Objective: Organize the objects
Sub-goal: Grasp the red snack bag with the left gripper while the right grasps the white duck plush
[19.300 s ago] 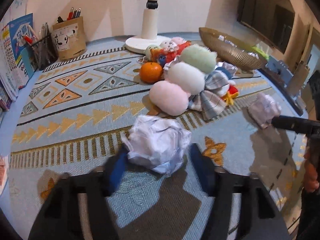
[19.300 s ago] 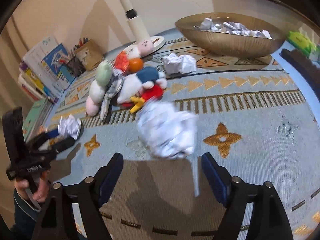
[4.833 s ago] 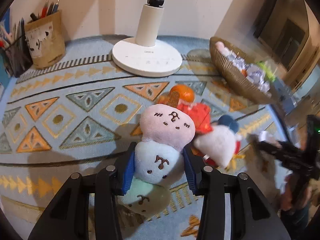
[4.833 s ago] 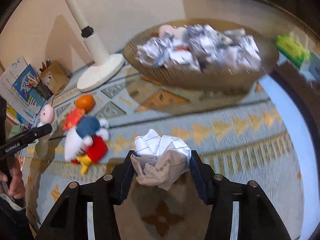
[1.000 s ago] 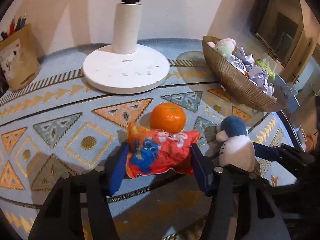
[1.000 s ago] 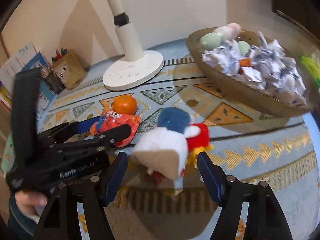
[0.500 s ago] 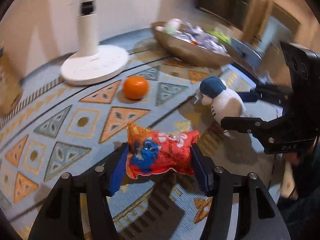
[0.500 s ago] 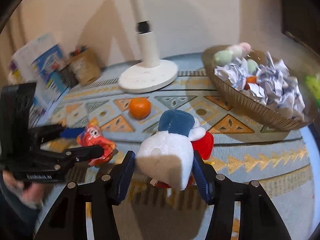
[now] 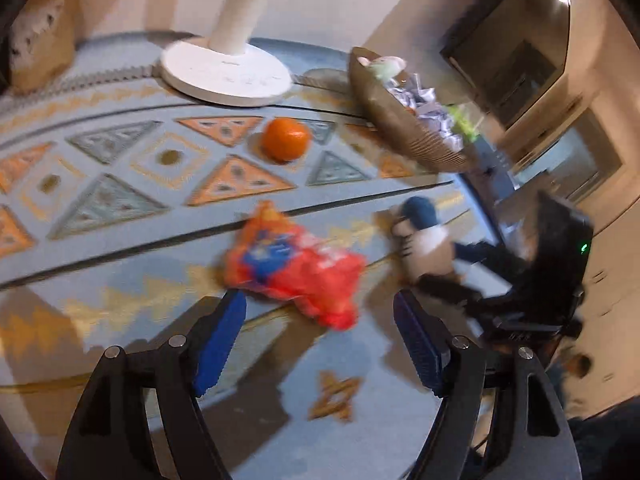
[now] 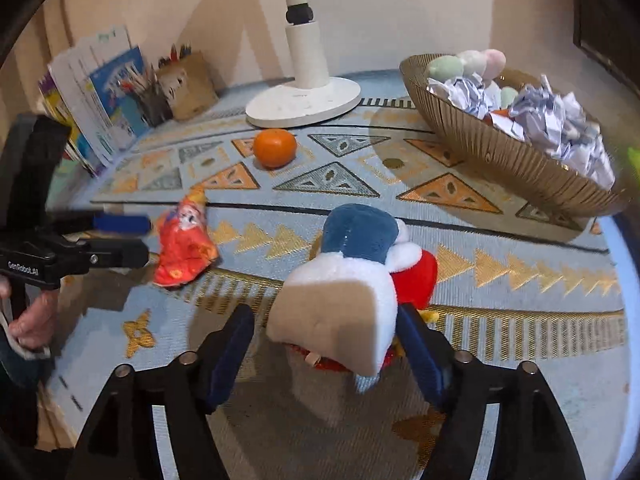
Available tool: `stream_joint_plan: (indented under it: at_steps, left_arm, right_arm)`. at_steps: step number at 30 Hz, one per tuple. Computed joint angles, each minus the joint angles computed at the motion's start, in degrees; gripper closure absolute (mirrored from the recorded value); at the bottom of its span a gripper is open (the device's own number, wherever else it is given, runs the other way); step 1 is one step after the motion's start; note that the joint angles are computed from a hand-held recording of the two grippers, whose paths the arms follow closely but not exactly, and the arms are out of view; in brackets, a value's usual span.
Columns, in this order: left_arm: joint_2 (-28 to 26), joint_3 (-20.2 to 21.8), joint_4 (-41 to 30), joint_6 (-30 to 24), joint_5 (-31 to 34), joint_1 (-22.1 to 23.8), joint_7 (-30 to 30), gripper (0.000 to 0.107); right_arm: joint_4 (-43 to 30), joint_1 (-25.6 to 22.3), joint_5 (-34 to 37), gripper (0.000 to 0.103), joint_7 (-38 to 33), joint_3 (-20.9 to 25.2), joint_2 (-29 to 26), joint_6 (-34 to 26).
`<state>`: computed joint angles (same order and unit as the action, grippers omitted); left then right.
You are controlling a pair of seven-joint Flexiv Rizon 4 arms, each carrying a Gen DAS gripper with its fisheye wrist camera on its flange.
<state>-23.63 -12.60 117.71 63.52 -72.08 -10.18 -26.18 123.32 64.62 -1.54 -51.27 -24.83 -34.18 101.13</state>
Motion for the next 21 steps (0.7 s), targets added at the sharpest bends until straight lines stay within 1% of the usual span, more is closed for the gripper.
stream_joint_plan:
  at_steps: [1,2,3,5,6,8,11,12,14,15,16,17,18,19,20,21]
  left_arm:
    - [-1.4,1.2,-1.6,-0.2,4.6,-1.0,-4.8,0.033]
    - [-2.2,0.6,-2.4,2.7,5.8,-1.5,-5.9,0.032]
    - [-3.0,0.8,-3.3,5.7,8.5,-2.7,-7.6,0.032]
    - [-5.1,2.7,-6.0,8.3,16.8,-4.7,-13.9,0.032]
    - [-6.0,2.8,-6.9,9.8,19.3,-5.3,-14.9,0.032]
    - [-6.7,2.4,-7.1,12.7,22.7,-5.7,-15.8,0.032]
    - [-6.0,0.1,-4.7,17.2,24.6,-4.1,-15.1,0.032]
    - [-5.9,0.0,-3.9,18.5,25.7,-3.8,-15.4,0.032]
    - [-6.1,1.5,-3.3,20.5,29.7,-4.8,-18.0,0.033]
    - [-6.3,0.6,-2.7,22.5,29.8,-4.0,-17.1,0.033]
    - [-6.8,0.6,-2.5,24.5,30.9,-4.3,-17.5,0.033]
    - [-7.3,1.6,-2.3,26.7,31.9,-5.6,-18.0,0.033]
    - [-7.8,2.1,-2.4,28.4,36.5,-5.5,-21.3,0.035]
    - [-8.0,0.6,-1.8,30.2,37.4,-4.4,-21.4,0.037]
    - [-8.1,-2.6,-1.2,31.6,34.6,-2.4,-18.9,0.04]
    - [-8.3,-4.0,-1.1,32.3,35.2,-1.1,-19.4,0.047]
  right_arm:
    - [0.0,-2.3,-0.1,0.029,-0.3,2.3,0.2,1.3]
    - [-0.1,-3.5,0.1,0.029,-0.4,3.7,0.4,1.7]
    - [-0.1,-4.4,0.6,0.029,-0.4,4.8,0.4,2.4]
    - [-0.1,-6.2,1.2,0.029,-1.0,6.8,0.6,3.5]
    - [0.0,-6.5,1.7,0.029,-1.3,7.3,0.7,3.9]
    - [-0.2,-6.4,2.5,0.029,-1.9,7.5,0.7,4.1]
    - [-0.3,-5.0,3.5,0.029,-2.8,6.3,0.5,3.8]
    - [-0.3,-4.8,3.7,0.029,-3.0,6.2,0.5,3.7]
    - [-0.2,-4.7,3.9,0.029,-3.4,6.1,0.5,3.7]
    - [-0.3,-4.6,4.1,0.029,-3.4,6.0,0.5,3.7]
    - [-0.4,-4.7,4.3,0.029,-3.4,6.1,0.5,3.6]
    - [-0.5,-5.2,4.4,0.029,-3.3,6.5,0.5,3.5]
    - [-0.7,-5.8,4.4,0.028,-3.1,6.9,0.5,3.2]
    - [-0.9,-5.6,4.6,0.027,-2.6,6.7,0.5,2.5]
    - [-0.9,-5.6,4.4,0.026,-2.2,6.5,0.6,1.8]
    - [-1.0,-6.1,4.0,0.023,-1.9,6.9,0.6,1.4]
